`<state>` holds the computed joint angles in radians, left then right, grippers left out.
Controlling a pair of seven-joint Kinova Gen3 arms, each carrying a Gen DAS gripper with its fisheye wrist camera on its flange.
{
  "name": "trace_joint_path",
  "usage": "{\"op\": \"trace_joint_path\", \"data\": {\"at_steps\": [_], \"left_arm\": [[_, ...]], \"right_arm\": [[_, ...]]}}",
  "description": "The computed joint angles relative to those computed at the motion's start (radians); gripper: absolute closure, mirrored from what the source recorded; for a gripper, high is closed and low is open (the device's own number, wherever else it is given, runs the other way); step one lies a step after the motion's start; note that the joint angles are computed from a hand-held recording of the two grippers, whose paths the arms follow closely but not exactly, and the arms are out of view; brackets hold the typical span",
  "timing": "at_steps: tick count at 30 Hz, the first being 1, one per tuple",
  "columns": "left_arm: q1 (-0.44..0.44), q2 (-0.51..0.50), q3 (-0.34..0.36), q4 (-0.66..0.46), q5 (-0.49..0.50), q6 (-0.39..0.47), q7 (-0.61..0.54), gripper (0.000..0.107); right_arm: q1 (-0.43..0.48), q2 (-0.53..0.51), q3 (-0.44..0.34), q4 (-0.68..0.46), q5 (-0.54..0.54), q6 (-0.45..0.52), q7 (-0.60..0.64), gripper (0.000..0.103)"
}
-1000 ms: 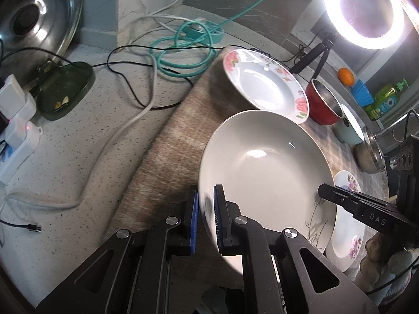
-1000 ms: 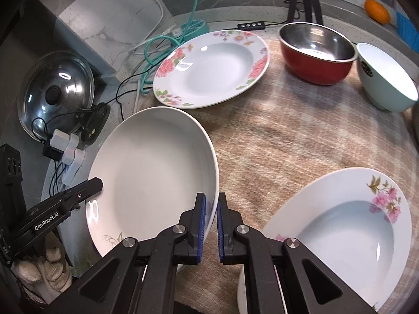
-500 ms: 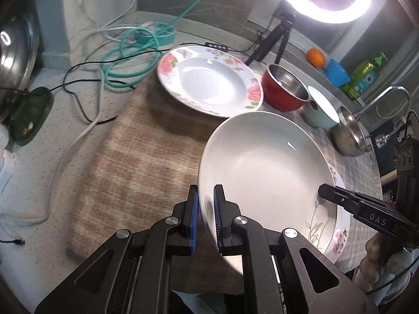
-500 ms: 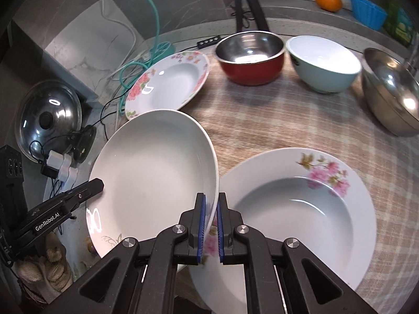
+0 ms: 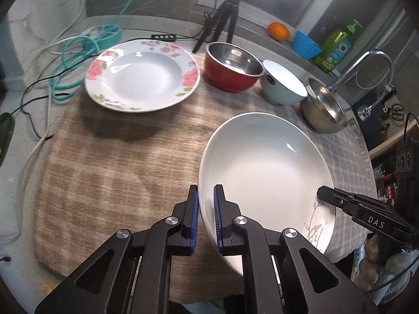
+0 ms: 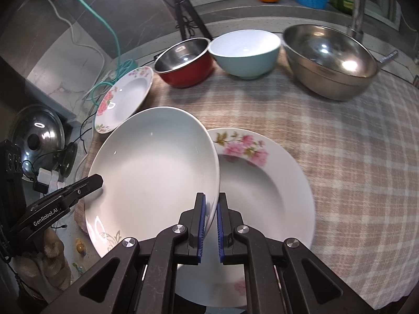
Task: Organize plates and bowls
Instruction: 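Lift the plain white plate with both tools onto the pink-flowered plate, then lower the plain white plate onto the pink-flowered plate and open both tools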
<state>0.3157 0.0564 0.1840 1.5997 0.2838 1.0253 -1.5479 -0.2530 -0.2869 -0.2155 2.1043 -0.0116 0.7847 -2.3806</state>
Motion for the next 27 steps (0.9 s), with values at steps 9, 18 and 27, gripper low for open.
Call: {"op": "trace_joint_path", "data": {"at_steps": [9,18,27], "left_arm": [[0.052,0.038,0.03,-0.028,-0.022,0.01,0.016,0.098],[0.094,0.06,0.042,-0.039,-0.048,0.02,0.037,0.098],[0.123,0.075,0.047,-0.039,-0.076,0.021,0.059,0.098]], "right_arm": [[0.03,-0.062,0.017,0.052,-0.011,0.037,-0.002,0.095],[0.056,-0.094,0.014,0.087,-0.02,0.056,-0.002,0.095],[0.061,-0.095,0.025,0.112,-0.032,0.049,0.016,0.095]]}}
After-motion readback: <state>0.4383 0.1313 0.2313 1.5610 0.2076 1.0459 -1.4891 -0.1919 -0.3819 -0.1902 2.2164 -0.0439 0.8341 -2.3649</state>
